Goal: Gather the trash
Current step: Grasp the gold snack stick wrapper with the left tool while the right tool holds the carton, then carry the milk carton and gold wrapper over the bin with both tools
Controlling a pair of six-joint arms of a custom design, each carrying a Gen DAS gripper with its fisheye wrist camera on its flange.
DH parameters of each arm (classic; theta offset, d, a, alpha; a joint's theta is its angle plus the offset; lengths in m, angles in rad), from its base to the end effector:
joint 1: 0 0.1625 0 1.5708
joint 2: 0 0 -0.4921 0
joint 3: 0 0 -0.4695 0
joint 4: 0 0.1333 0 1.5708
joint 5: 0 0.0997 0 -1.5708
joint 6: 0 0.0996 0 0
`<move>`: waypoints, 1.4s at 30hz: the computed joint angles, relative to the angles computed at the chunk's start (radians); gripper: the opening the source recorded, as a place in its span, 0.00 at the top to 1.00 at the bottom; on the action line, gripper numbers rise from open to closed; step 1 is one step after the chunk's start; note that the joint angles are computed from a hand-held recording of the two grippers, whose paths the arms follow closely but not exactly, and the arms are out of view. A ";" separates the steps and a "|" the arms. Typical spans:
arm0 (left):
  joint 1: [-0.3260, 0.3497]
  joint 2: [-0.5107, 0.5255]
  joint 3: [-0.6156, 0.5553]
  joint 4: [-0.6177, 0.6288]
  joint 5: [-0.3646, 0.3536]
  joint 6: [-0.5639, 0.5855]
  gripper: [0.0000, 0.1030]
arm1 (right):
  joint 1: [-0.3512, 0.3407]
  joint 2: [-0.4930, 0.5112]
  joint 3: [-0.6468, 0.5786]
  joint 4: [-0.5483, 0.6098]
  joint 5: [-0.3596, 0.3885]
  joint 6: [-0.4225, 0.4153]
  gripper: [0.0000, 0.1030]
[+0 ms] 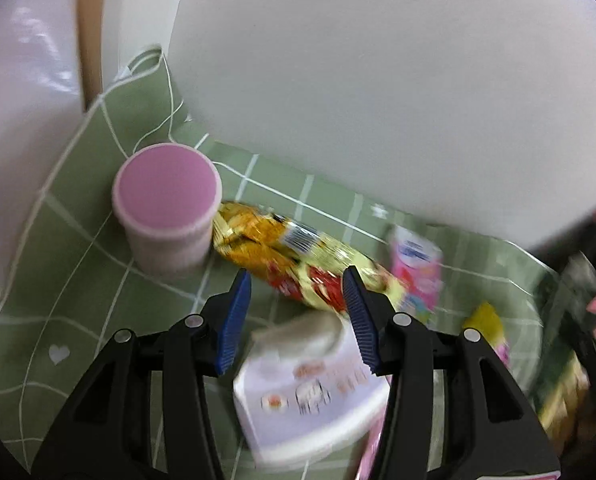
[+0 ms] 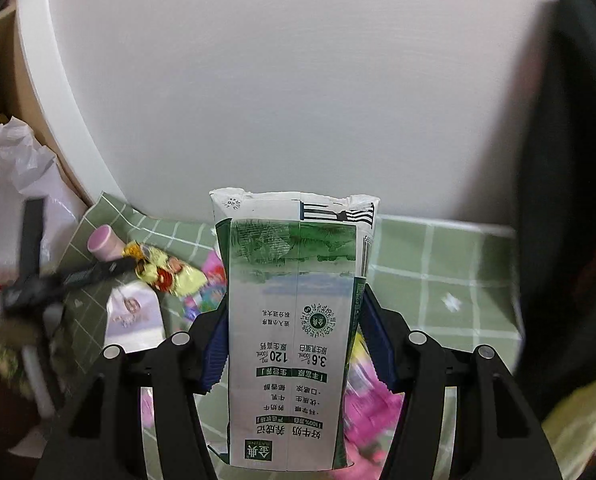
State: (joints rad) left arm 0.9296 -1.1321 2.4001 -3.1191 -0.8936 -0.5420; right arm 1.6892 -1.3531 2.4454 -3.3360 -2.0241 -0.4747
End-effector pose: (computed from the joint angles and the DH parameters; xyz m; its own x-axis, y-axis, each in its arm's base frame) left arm -0.1221 -0.4908 0.1128 -0.9204 -0.1169 -0.3731 0.1168 0.8285 -0.5476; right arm 0.1429 -0.4424 0.2183 -0.7805 -0.2083 0.5895 -0.5049 0.7660 -0.3978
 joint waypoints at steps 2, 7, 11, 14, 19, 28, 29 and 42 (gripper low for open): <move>0.020 0.019 -0.045 0.104 0.023 -0.092 0.63 | -0.015 -0.037 0.029 -0.012 0.006 -0.003 0.46; 0.021 0.047 -0.059 0.076 0.019 -0.116 0.86 | -0.040 -0.086 0.080 -0.065 0.021 0.025 0.46; -0.041 0.044 -0.038 0.012 0.055 -0.047 0.88 | -0.047 -0.109 0.098 -0.083 0.027 0.029 0.46; -0.099 0.042 -0.027 -0.030 0.076 0.024 0.88 | -0.036 -0.111 0.108 -0.115 0.026 0.028 0.46; -0.223 0.045 -0.003 -0.105 0.107 0.161 0.88 | -0.008 -0.119 0.127 -0.171 -0.001 0.033 0.46; -0.293 0.095 -0.044 -0.137 -0.032 0.379 0.88 | 0.056 -0.122 0.144 -0.316 -0.098 0.027 0.46; -0.294 0.109 -0.058 -0.134 -0.047 0.402 0.88 | 0.058 -0.135 0.151 -0.323 -0.105 0.030 0.46; -0.399 0.235 -0.172 -0.176 -0.252 0.567 0.88 | -0.013 -0.413 0.206 -0.304 -0.146 0.026 0.46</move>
State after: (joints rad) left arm 0.5308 -0.8967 2.2285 -3.2949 -1.1451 0.0249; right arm 1.6758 -1.7657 2.6514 -3.6404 -2.1698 -0.4487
